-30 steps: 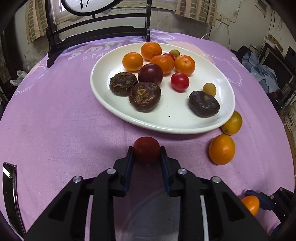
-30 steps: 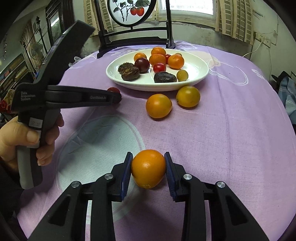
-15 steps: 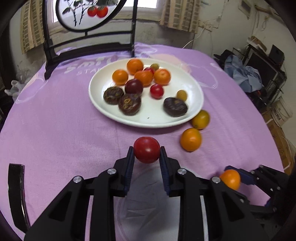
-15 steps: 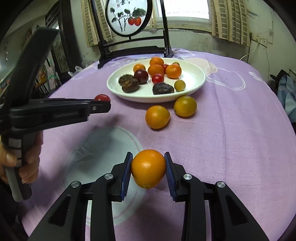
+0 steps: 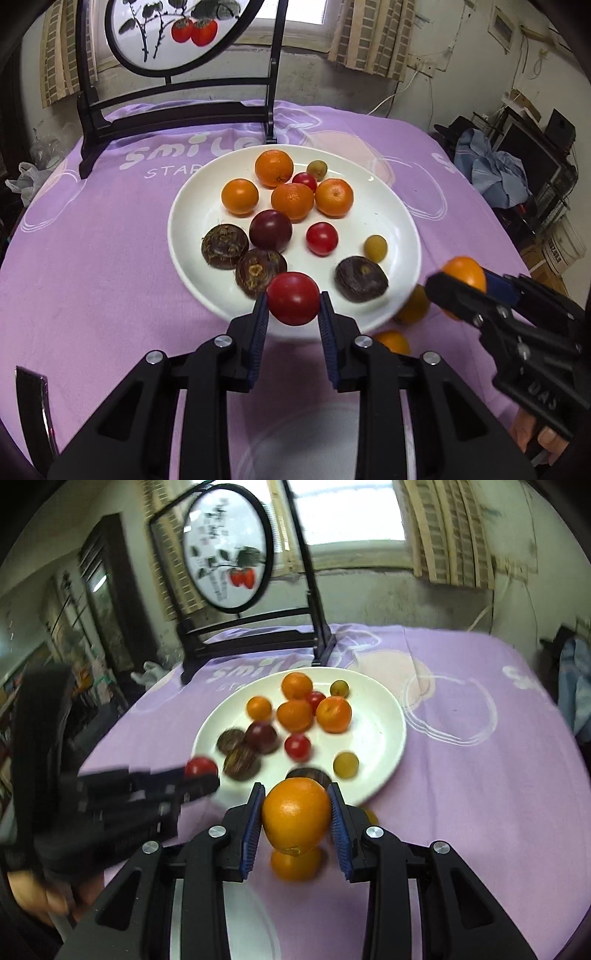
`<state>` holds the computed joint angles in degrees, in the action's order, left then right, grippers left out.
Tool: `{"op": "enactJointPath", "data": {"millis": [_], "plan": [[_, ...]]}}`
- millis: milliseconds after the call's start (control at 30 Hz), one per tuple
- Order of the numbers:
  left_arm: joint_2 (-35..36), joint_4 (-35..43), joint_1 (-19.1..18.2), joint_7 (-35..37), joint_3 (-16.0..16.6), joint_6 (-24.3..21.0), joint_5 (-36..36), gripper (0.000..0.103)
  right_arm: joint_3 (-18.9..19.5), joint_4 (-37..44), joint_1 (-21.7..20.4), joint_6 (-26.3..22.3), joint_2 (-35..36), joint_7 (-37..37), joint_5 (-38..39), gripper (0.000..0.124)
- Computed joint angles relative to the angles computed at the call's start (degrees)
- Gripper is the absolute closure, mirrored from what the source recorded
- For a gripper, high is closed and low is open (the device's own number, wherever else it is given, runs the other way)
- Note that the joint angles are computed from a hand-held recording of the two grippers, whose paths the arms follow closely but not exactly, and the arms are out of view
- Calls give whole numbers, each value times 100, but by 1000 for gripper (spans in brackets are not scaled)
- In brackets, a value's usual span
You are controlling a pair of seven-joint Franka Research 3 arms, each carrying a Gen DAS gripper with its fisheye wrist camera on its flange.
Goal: Organize fruits
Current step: 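Carry both fruits to the white plate and open both grippers, then grasp a yellow plum with the right gripper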
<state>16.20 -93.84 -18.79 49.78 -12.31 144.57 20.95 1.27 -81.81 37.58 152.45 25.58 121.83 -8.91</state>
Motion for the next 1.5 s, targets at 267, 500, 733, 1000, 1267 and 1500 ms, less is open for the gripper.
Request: {"op": "enactJointPath", "data": {"millis": [267, 500, 733, 1000, 1267, 1500], "plan": [[737, 837, -26, 77, 52, -247, -241, 55, 181, 1365, -306, -269, 1037, -218, 880, 73], [480, 602, -187, -245, 180, -264, 163, 35, -69, 356, -130, 96, 371, -95, 678, 66], [-221, -216, -278, -834, 142, -77, 626, 22, -173, -865, 15, 290, -461, 298, 71, 63], [-882, -1167, -187, -1314, -114, -49, 584, 16, -118, -1862, 74, 171, -1205, 1125, -1283, 53], [-951, -1750, -167, -1305, -203, 154, 666, 15, 198, -1963, -47, -731, -1239, 1236, -2005, 53], [-1067, -1938, -48, -1089, -208, 486, 454, 15, 232, -1352, -42, -1134, -710, 894, -2117, 53]]}}
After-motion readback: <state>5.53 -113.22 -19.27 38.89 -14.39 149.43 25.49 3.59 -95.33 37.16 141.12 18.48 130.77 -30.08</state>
